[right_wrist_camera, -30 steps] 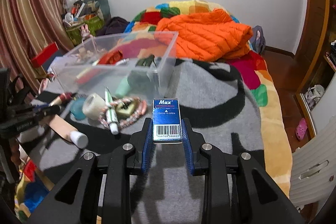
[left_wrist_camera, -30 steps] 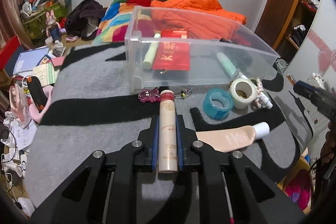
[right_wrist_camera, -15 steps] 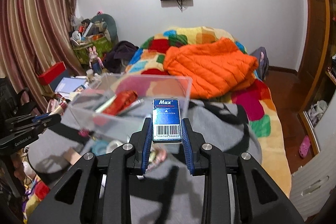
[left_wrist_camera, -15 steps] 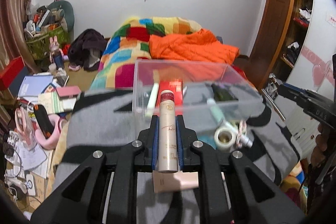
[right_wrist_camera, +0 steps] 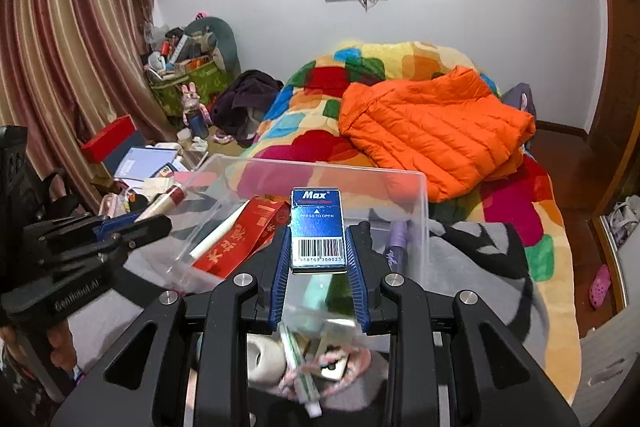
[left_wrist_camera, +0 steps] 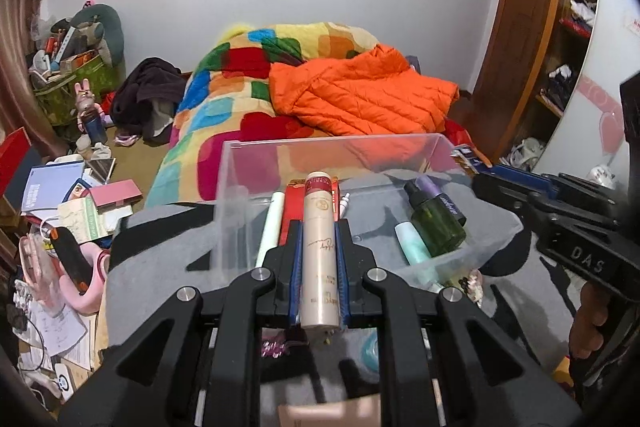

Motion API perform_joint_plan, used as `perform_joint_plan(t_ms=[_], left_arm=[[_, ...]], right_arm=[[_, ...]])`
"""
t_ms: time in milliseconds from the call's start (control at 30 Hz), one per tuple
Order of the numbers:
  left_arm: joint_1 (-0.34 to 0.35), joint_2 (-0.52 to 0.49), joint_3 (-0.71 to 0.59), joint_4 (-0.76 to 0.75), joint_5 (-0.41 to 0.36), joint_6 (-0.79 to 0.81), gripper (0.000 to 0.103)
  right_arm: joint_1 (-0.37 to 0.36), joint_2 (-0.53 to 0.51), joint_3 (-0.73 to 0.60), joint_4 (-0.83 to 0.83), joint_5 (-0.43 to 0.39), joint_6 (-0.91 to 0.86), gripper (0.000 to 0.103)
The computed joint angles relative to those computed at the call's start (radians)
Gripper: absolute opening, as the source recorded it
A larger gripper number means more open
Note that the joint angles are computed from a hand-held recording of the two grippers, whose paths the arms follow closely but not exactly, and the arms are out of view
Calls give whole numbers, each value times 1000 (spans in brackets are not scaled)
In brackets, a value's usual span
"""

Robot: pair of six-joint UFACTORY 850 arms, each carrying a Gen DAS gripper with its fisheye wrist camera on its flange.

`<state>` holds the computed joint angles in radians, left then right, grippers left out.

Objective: Organize objects
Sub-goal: 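Place the beige cylinder and blue Max box into the clear box with both grippers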

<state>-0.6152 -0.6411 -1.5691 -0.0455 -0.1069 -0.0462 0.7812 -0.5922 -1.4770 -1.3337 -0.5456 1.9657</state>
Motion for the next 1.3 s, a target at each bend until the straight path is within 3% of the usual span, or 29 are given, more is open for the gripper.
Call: perform_joint_plan(t_ms=[200, 433, 700, 900, 1067, 1200, 1300], left_arm=[[3, -84, -113, -214, -73, 194, 14], [-11, -171, -232, 3, -144, -17, 14], [-1, -223, -291, -138, -221, 109, 14], [-17, -174, -229, -20, -162, 32, 16], [-23, -118, -162, 64, -110, -39, 22], [-22, -49, -74, 35, -49, -7, 54], [-28, 15, 16, 258, 19, -205, 62]], right_arm=[[-33, -59, -69, 111, 48, -106, 25], [-56, -128, -148, 276, 65, -285, 25], [-62, -159, -179, 387, 52, -417, 25], [-59, -148, -169, 380, 59, -411, 25], [-42, -119, -143, 323, 26, -359, 25], [-24, -66, -87, 241, 5, -272, 28], [-9, -20, -33, 166, -7, -191, 32]])
